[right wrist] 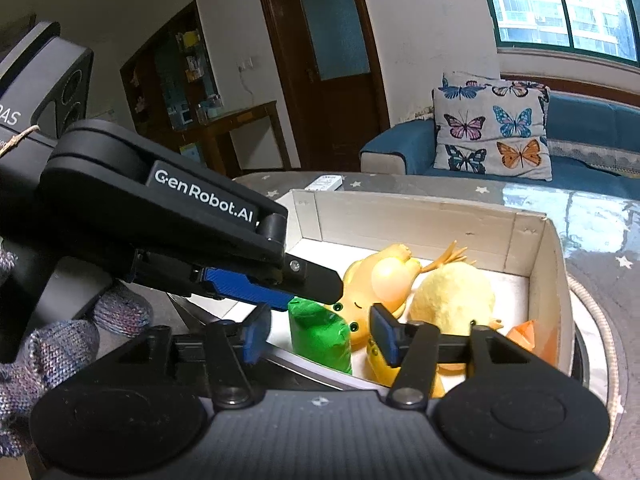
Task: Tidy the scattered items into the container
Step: 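Open the right gripper to release the green block into the box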
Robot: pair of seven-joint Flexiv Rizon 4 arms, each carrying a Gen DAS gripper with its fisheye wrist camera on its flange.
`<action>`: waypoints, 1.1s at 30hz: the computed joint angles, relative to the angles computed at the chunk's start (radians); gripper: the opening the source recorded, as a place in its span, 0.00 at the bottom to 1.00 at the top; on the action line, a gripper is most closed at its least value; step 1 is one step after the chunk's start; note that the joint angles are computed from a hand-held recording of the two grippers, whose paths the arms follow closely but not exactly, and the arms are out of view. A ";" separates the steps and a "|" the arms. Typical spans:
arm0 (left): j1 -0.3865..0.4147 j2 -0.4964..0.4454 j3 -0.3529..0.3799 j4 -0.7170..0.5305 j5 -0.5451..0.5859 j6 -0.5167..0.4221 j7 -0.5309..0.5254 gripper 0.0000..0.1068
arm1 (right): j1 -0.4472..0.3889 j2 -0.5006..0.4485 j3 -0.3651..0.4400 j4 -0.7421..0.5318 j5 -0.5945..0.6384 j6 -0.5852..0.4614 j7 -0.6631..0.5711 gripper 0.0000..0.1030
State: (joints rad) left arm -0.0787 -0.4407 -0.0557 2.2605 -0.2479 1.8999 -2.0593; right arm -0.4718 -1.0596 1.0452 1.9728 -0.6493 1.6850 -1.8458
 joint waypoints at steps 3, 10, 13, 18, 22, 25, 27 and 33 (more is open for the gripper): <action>-0.117 0.002 0.093 -0.007 -0.067 -0.015 0.016 0.36 | -0.036 -0.024 0.029 0.014 -0.013 -0.004 -0.020 0.58; -0.425 -0.021 0.320 -0.022 -0.276 -0.036 0.069 0.36 | -0.121 -0.081 0.093 0.039 -0.052 -0.028 -0.090 0.76; -0.580 -0.049 0.434 -0.034 -0.392 -0.051 0.105 0.36 | -0.157 -0.109 0.125 0.049 -0.057 -0.049 -0.131 0.78; -0.844 -0.120 0.663 -0.062 -0.532 -0.127 0.116 0.36 | -0.193 -0.139 0.161 0.063 -0.038 -0.074 -0.201 0.92; -0.997 -0.185 0.830 -0.080 -0.535 -0.212 0.044 0.36 | -0.229 -0.183 0.209 0.066 -0.024 -0.123 -0.261 1.00; -1.064 -0.217 0.905 -0.088 -0.516 -0.255 -0.012 0.36 | -0.246 -0.193 0.229 0.079 -0.002 -0.131 -0.308 1.00; -1.106 -0.238 0.954 -0.091 -0.499 -0.284 -0.050 0.36 | -0.252 -0.197 0.240 0.079 0.014 -0.146 -0.330 1.00; -1.195 -0.288 1.069 -0.098 -0.441 -0.345 -0.158 0.36 | -0.246 -0.177 0.244 0.061 0.090 -0.182 -0.351 1.00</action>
State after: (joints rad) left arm -1.2738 -0.7289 1.0133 2.1623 -0.6885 1.5548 -2.2169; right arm -0.7178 -1.2365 1.2889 2.0335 -0.5595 1.5029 -2.1973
